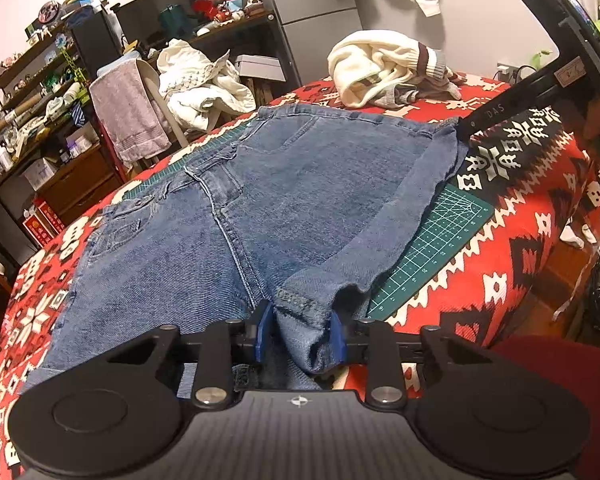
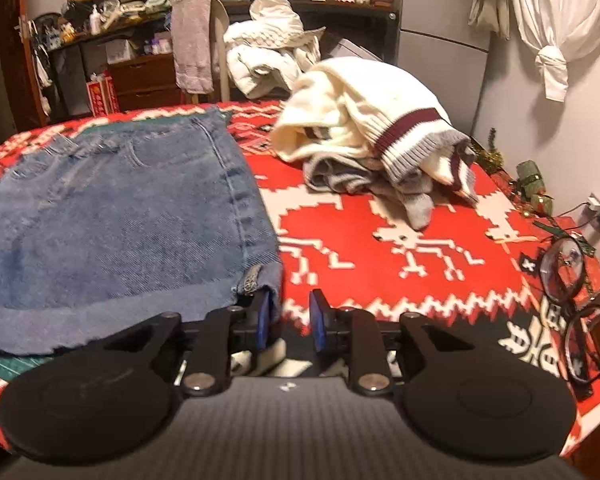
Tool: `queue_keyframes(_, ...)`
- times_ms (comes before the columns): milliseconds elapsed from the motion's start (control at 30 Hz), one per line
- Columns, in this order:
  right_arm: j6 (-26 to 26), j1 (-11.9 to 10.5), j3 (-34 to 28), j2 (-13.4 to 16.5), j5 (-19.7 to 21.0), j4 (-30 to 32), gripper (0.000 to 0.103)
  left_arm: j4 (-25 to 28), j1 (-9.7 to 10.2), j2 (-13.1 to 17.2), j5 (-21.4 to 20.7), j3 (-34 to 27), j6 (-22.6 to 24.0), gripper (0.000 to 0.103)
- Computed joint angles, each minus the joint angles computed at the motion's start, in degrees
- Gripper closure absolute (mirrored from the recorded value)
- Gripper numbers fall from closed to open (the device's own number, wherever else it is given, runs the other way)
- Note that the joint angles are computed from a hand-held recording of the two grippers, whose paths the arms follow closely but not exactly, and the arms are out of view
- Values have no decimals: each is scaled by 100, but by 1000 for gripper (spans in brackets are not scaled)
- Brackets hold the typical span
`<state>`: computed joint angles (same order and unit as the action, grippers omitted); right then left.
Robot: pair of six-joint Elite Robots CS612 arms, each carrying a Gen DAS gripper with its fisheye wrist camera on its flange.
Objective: Fold clothes
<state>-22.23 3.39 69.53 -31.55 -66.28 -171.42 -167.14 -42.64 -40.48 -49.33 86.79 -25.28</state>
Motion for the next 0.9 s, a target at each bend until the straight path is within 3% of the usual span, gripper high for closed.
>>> queue_keyframes(67,113,11,-46,9,-28,78,101,-18,6,-8,-21,9,-28,82)
queue_keyframes(100,188,14,-58,6,-55,110,101,-28,8,-14,-31,16,-46,84)
queue_keyframes(333,582,-35,8,-93,-146,-117,102,-134,35,-206,-230,250,-290,88)
queue_keyframes(533,223,56,-78,-20,-556,56,102,354,27,-76,-227,15,45,88)
queue_keyframes(667,-115,119,-51,10,-809,-27,101,568,-29,-8,49,-68,220,85)
queue_keyframes(900,-138,45,209,-162,-684,-117,95,560,-44,-96,-12,24,-13,80)
